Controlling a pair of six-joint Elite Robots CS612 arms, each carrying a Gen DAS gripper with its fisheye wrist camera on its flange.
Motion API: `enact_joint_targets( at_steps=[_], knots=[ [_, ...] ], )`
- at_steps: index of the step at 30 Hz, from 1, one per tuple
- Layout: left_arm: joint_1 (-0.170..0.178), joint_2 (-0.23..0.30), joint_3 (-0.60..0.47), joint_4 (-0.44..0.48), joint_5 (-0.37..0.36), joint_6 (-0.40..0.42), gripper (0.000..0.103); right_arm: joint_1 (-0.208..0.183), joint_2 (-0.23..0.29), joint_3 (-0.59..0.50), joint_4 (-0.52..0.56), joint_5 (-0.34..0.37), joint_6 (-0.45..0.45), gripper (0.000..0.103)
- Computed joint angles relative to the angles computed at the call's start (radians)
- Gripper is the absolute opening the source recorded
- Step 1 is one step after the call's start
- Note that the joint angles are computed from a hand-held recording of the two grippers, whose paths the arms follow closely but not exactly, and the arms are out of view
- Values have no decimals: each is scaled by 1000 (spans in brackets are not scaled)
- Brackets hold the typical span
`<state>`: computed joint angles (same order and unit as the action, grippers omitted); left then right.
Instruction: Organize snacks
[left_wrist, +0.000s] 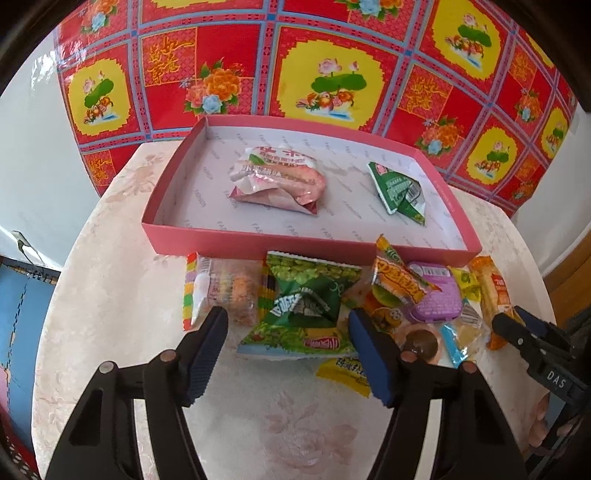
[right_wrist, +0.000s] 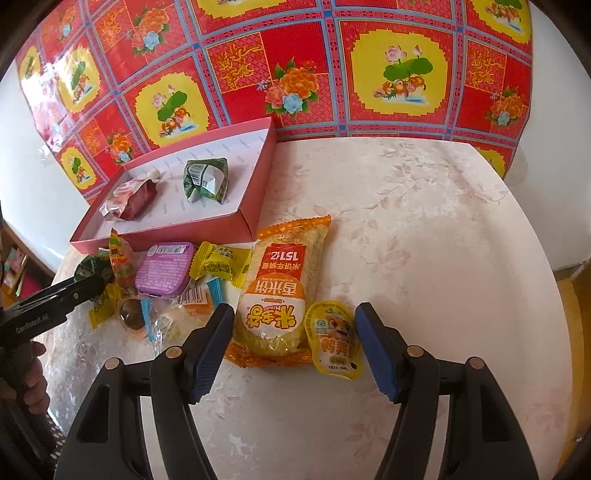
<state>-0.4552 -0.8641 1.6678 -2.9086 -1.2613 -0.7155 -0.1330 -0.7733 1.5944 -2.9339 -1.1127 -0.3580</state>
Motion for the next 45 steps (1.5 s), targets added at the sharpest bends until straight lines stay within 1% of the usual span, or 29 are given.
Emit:
enact_joint_targets(
  at_steps=[2, 4, 6, 11, 13, 14, 15, 23, 25, 26, 27, 36, 45],
  knots=[
    [0, 2, -2, 8, 10, -1, 66, 1, 1, 1, -6, -4, 3, 69],
    [-2, 3, -3, 14, 24, 9, 65, 6, 0, -2, -4, -23, 9, 69],
    [-5, 5, -6, 23, 36, 16, 65, 14, 1, -9, 2, -46, 4, 69],
    [-10, 7, -6, 26, 58, 37, 65, 27, 11, -26, -16, -61, -1, 69],
    [-14, 8, -5, 24, 69, 45, 65, 29, 15, -31, -23, -64, 5, 63],
    [-16, 9, -4, 24, 76, 50, 65, 31, 17, -32, -31, -72, 8, 59],
    [-18, 10, -4, 25, 83, 56, 65, 33, 18, -32, -38, -82, 11, 56],
    [-21, 12, -7, 30, 96, 57, 66, 37, 20, -27, -70, -115, 20, 49],
    [-21, 12, -6, 30, 97, 55, 65, 36, 19, -27, -64, -108, 18, 45],
    [-21, 12, -7, 32, 98, 56, 63, 35, 17, -28, -56, -102, 19, 41],
    [-21, 11, -5, 30, 96, 57, 62, 34, 17, -27, -54, -99, 18, 39],
    [-18, 2, 8, 4, 58, 72, 61, 33, 5, -18, -40, -90, 25, 38],
    [-24, -10, 23, -30, 62, 86, 60, 29, -8, -1, -56, -64, 22, 38]
  ],
)
